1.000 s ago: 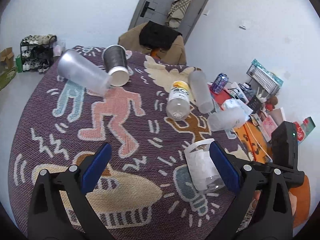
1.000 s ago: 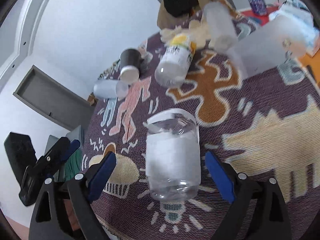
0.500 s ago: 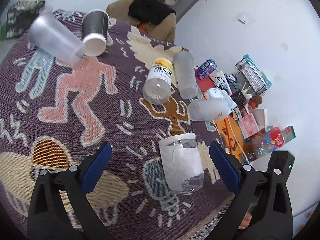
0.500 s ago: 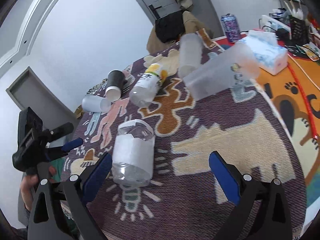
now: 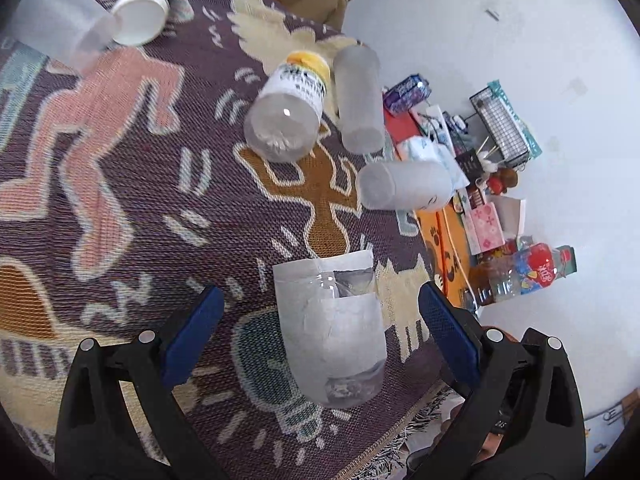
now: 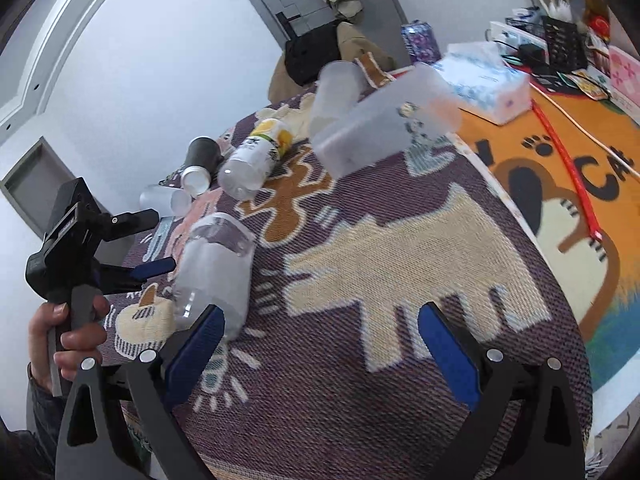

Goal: Flip cup upright

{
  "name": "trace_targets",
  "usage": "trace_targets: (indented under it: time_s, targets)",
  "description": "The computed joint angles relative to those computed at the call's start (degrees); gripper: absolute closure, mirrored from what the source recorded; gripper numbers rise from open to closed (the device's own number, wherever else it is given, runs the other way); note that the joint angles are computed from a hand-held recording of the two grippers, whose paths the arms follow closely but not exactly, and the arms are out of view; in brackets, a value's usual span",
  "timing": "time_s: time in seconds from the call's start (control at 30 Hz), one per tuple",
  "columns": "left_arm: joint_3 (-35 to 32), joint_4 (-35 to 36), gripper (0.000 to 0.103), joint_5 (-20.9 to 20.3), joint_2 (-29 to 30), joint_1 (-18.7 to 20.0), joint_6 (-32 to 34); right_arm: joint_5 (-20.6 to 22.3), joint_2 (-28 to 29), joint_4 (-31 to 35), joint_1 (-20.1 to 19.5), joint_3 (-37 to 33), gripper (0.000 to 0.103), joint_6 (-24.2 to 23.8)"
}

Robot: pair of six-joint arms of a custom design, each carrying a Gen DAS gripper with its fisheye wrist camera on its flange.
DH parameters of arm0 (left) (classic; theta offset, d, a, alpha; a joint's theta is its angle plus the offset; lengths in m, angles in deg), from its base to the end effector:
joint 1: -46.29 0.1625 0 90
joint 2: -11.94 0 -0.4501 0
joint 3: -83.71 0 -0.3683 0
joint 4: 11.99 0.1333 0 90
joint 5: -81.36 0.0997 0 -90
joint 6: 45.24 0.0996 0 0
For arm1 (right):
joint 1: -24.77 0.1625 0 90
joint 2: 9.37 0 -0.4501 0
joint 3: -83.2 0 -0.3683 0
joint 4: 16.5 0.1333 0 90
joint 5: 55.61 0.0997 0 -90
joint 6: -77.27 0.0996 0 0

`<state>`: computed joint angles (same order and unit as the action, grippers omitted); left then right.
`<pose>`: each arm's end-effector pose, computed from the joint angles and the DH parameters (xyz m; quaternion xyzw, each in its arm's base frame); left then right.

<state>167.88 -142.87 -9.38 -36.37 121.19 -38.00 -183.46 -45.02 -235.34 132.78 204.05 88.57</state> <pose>-0.0564 -0.7159 0.1924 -0.1938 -0.9800 0.0432 0.0094 0.2303 -0.4751 0.0697 -0.0690 -0.8837 0.4163 0.2023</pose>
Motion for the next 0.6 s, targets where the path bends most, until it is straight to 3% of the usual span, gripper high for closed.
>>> trace_targets:
  time_s: [0.23,0.5,0.57,0.6]
  targets:
    - [-1.2,1.7,0.013,2.3,2.7,-1.3,0.0,-0.8,-0.1,-2.7,-0.6,2.3,0.008,1.3]
    - [-2.5,2.9,0.014,4.8,4.9,-2.2,-1.1,-1.5,0.1,-3.7,-0.6,3.1,0.008,1.7]
    - [-2.5,2.9,0.018,5.6,5.3,-2.4,-1.1,-1.5,0.1,-3.9,-0.6,3.3,0.008,1.8]
    - [-2.7,3.3,0.027,5.6,5.5,-2.3,-1.1,-1.5,0.1,-4.1,-0.6,3.4,0.008,1.8]
